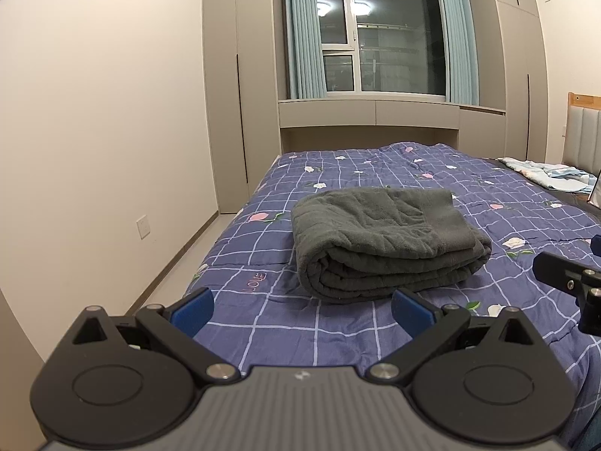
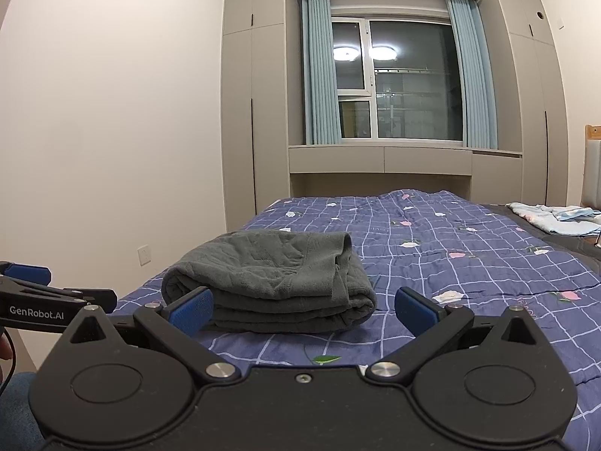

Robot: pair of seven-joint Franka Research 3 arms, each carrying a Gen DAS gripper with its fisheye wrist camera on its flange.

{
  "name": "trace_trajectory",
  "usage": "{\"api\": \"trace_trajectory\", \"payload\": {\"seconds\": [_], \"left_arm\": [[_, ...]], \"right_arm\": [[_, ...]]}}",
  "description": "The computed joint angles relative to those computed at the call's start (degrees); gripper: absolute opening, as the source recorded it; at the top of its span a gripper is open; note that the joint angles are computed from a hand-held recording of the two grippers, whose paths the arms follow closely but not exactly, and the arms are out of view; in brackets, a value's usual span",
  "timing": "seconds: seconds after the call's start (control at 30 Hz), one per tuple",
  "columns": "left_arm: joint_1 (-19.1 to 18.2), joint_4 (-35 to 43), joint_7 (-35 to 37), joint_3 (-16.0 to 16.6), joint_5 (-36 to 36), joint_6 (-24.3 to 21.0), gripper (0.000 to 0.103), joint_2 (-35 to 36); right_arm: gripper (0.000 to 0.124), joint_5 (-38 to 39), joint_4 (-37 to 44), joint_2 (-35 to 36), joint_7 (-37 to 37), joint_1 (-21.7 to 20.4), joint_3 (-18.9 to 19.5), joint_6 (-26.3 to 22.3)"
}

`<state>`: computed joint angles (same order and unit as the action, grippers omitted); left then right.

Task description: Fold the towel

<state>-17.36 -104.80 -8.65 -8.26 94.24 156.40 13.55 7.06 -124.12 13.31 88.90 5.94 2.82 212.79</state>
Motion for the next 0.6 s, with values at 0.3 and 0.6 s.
{"api": "trace_trajectory", "payload": {"seconds": [0.3,0.6], "left_arm": [[0.0,-0.1,0.07,0.02,0.0,-0.01,0.103,-0.06],[0.02,-0.13,0.25,0.03,-0.18,0.0,0.103,-0.08]], "right_arm": [[0.103,-0.13,-0.01,0.0,0.09,-0.07,0.04,-0.03],[0.103,-0.12,0.01,0.05,0.08,-0.08,0.04,0.03]]}}
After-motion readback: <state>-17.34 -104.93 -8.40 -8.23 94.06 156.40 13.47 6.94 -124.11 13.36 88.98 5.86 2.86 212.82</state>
